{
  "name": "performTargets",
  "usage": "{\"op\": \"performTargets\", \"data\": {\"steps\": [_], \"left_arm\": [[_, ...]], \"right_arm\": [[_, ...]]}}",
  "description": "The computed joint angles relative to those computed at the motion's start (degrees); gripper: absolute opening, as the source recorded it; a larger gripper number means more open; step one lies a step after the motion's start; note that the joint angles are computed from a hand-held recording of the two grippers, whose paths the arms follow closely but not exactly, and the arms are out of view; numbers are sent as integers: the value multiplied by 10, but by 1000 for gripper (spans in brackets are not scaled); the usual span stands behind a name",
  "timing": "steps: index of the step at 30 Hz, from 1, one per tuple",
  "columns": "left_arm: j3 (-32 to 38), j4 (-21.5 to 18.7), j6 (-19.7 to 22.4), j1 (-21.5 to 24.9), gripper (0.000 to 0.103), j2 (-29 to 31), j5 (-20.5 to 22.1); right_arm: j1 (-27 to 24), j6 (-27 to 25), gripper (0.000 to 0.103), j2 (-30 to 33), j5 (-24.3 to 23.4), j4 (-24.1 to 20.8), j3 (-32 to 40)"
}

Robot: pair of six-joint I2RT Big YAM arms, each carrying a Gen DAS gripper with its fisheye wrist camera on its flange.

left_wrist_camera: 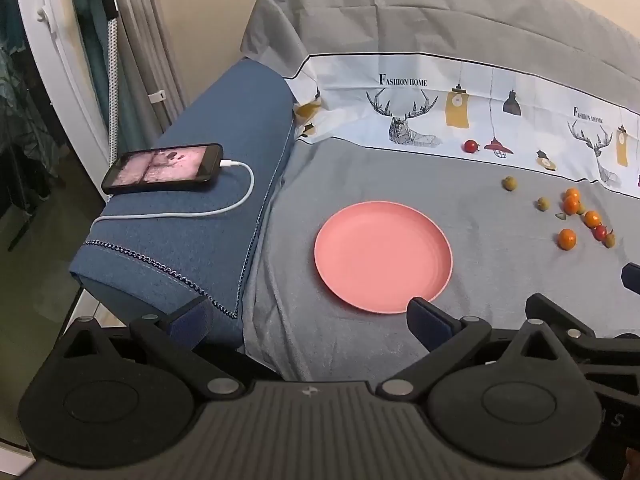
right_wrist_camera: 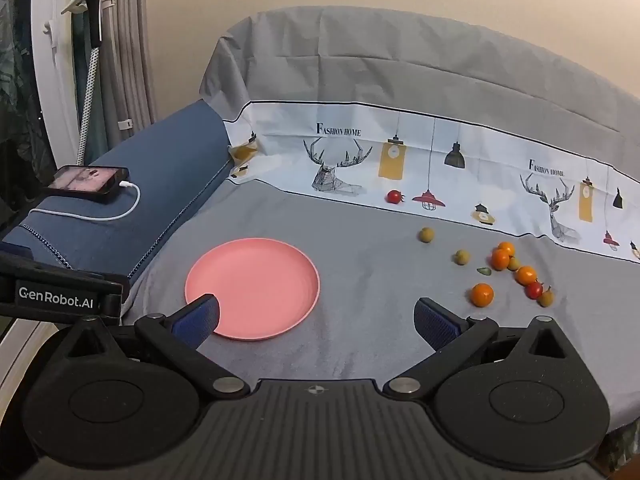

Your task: Organize fruits

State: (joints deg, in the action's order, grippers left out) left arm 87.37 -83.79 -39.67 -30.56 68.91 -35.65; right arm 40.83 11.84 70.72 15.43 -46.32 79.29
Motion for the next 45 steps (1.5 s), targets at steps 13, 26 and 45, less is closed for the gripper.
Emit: {"op": "performTargets", "data": {"steps": [13,26,45], "left_arm": [[-2,0,15,9,103,2,10],[-3,-4,13,13,103,6,16],[-10,-7,12,12,103,4,18]], "right_arm": [[-9,-8,102,-3,-6,4,-5],[-14,-5,102,-4,-9,30,-17],[-14,1,102,5,-9,-6,1]]}}
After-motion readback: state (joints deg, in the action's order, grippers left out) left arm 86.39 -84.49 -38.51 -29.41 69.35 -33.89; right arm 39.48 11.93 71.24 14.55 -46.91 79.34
